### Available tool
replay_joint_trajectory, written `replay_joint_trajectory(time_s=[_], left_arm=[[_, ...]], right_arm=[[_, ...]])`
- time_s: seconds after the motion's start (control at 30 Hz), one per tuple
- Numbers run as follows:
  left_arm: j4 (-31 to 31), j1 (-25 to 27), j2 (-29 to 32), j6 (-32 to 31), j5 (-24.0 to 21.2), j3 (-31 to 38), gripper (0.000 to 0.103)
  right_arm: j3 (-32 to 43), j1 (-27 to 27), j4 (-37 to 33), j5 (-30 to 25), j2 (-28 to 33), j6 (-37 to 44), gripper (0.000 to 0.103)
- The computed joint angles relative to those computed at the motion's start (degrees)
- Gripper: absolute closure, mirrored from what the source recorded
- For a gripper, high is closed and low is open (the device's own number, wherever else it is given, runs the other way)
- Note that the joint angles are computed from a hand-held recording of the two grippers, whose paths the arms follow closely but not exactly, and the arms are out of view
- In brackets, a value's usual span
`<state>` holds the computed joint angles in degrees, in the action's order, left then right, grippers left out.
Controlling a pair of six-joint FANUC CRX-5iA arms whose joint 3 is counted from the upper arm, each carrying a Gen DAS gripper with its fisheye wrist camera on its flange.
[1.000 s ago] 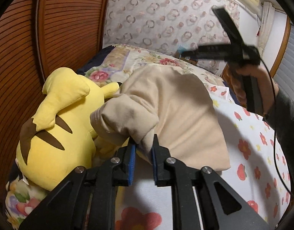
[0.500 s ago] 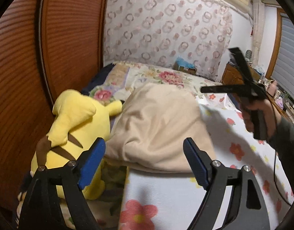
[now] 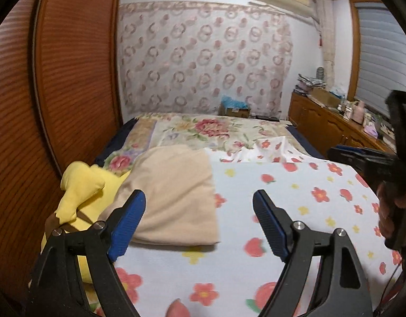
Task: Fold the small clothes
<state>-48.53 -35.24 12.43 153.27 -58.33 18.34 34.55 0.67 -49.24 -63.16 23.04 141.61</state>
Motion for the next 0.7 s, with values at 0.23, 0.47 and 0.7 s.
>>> replay_joint_trajectory(time_s=[0.23, 0.47, 0.7], left_arm=[[-1.0, -3.7, 2.8, -1.3, -0.4, 5.8, 0.019], [-2.1, -6.5, 5.1, -2.0, -1.0, 10.4, 0.019], [-3.4, -8.3, 6.1, -3.1, -1.7, 13.0, 0.019]], right_arm=[[-14.1, -4.7, -3.3, 6.7, -10.7, 3.3, 0.034], [-24.1, -8.1, -8.8, 11.3, -19.1, 7.3, 0.033], [-30.7, -10.9, -13.7, 13.0, -24.0, 10.6, 0.033]])
